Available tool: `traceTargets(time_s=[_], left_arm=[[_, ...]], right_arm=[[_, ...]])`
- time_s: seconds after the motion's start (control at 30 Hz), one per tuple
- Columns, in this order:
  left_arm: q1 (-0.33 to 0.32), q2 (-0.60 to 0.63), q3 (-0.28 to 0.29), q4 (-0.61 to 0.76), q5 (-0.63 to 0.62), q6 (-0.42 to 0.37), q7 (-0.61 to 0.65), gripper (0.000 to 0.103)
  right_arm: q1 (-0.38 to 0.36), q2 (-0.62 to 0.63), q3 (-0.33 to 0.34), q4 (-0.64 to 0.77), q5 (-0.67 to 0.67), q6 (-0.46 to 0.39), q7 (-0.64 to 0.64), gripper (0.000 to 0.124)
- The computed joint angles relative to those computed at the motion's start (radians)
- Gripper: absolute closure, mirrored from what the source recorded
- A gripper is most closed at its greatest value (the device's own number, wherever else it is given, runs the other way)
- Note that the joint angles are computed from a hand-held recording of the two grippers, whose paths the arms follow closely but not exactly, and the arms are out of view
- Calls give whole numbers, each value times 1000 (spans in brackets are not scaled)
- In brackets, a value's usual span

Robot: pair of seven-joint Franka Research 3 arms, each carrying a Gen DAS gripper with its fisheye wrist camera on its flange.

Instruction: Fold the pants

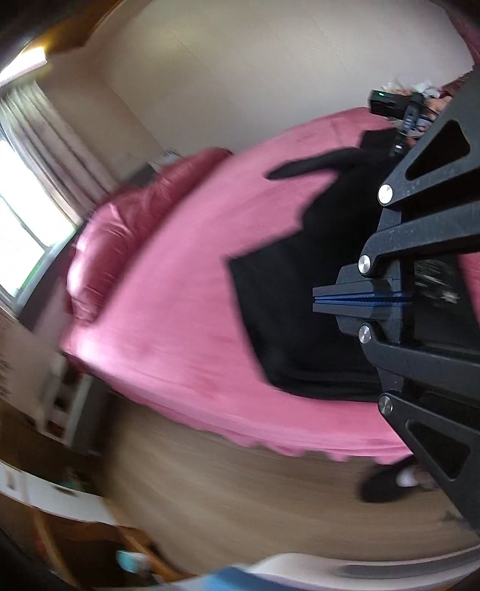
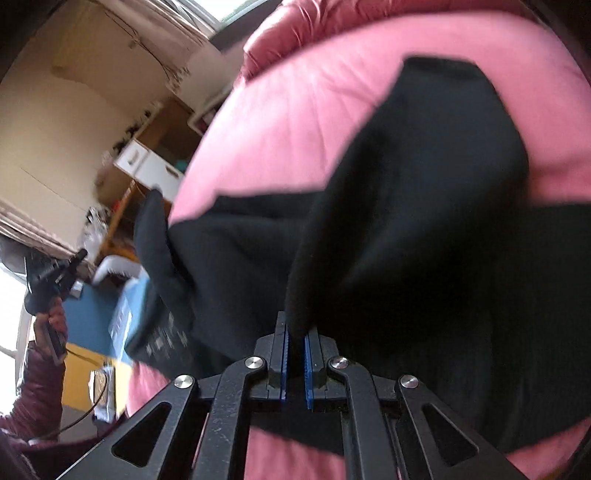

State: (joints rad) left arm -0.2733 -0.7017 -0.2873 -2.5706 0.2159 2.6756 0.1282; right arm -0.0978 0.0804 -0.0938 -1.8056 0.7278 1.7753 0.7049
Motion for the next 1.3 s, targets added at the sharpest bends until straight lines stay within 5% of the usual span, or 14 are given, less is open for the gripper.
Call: traceTargets(time_s=[0.1, 0.2, 0.27, 0.33, 0.47, 0.67, 0.73, 0.83, 1.0, 1.07, 1.3], left_arm=[[-35, 25, -22, -38, -45, 50, -62, 86], [-65, 85, -28, -29, -72, 72, -97, 83], [-63, 121, -43, -25, -69, 94, -127, 82], [-74, 158, -42, -11, -82, 65, -150, 82], [-94, 199, -48, 17, -92, -50, -186, 82], [-94, 152, -88, -6, -57, -112, -324, 83], [-105, 150, -91, 19, -44, -197, -328, 83], [-118, 133, -88, 4, -36, -201, -357, 83], [-148, 55, -86, -9, -28, -320, -372, 83], [-154, 15, -82, -25, -27, -343, -379, 83], [-134, -149, -79, -86, -26, -378, -454, 81]], right_arm=[[5, -19, 0, -39, -72, 10, -42, 117], [16, -31, 2, -63, -124, 36, -73, 116], [16, -25, -1, -35, -137, 11, -90, 100], [22, -41, 3, -19, -161, 30, -95, 80], [20, -76, -6, 13, -138, 47, -133, 78], [93, -26, 55, 125, 47, -120, -158, 78], [138, 7, 92, 146, 83, -145, -130, 78], [219, 118, 151, 226, 108, -119, -20, 77], [302, 245, 212, 335, 98, -54, 112, 82], [323, 234, 226, 324, 80, -24, 89, 112], [365, 50, 238, 101, 66, -40, -145, 112]])
